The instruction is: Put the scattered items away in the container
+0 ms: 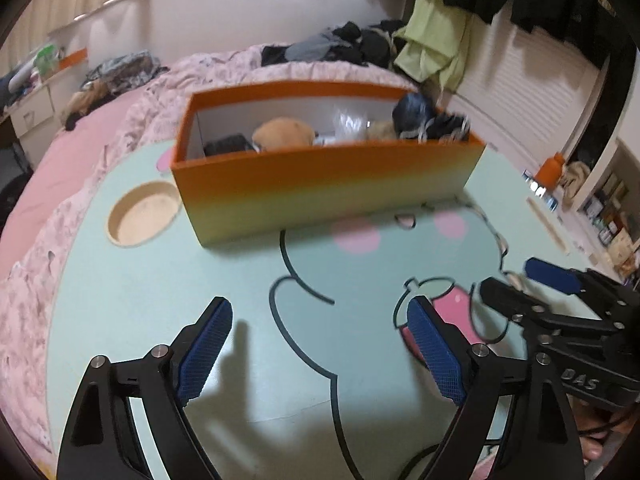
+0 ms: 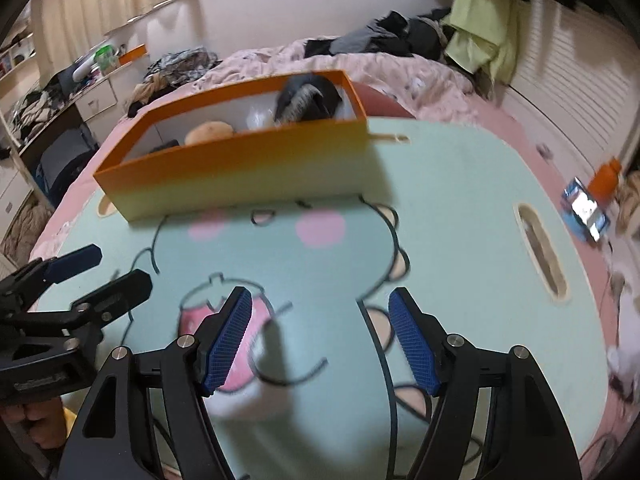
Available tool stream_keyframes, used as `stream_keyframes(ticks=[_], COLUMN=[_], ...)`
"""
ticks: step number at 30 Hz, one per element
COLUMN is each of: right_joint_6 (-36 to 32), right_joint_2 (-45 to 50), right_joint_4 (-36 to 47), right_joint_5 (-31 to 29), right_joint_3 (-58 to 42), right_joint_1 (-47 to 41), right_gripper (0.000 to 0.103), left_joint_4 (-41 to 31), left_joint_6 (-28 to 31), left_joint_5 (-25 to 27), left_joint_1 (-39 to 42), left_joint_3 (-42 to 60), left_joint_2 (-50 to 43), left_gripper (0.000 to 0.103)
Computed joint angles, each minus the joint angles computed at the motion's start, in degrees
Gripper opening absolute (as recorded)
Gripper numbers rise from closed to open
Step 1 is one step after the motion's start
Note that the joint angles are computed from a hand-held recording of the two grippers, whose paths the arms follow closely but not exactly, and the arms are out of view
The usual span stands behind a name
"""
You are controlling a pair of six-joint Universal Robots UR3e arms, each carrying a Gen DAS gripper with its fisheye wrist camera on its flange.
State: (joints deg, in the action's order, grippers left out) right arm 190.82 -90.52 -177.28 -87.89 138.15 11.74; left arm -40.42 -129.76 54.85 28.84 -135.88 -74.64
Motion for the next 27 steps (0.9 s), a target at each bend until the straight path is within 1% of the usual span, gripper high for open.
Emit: stream_keyframes(ticks=[3,5,7,8,9,12,15,18,27], right_joint_6=[0.9,1.2,1.2,1.5,2.2,4.0,3.1,2.9,2.9], right_joint_2=[0.5,1.3,1.8,2.4,3.9,4.4,4.3,3.8,3.9], right_joint_4=[-0.1,-0.6,-0.7,-0.2,0.0,-1.4,-3.9,-3.4,-3.2], right_joint_5=[-1.7,-2.7,-3.4,-5.1,-8.1,-8.9,-8.4,-8.4,-8.5], right_joint_3=[0.8,0.7,0.6,-0.2,-1.4,-0.1,1.3,1.2,0.7], right_joint_1=[-0.3,0.0,0.4,1.4,2.9,1.9,0.9,0.9,0.9], right_gripper=[0.071,0.074,0.083,0.084,0.087,0.103,0.103,0.103,0.103], left_joint_4=[5.2,7.7,11.5,13.3,13.9,14.5,14.9,14.7,14.9], left_joint_6=[-1.8,-1.8,-2.6,-3.0,-2.7,-2.6,-2.6,-1.4,-1.4], left_joint_5=[2.2,3.2,4.7,4.9,4.1,3.9,3.8,2.9,2.8], left_joint_1=[-2.1,-3.0,-3.9,-4.0,-3.4,-3.4,-3.4,-2.9,-3.5], left_joint_3=[-1.6,-2.6,-4.0,-4.7,-5.5,-5.7,-5.9,-6.1,-5.4], left_joint_2=[-1.7,-1.9,-2.5,-2.8,-2.7,-2.7,-2.8,-3.0,-3.8], left_gripper=[0.09,0.092,0.099,0.103,0.103,0.103,0.103,0.103,0.103])
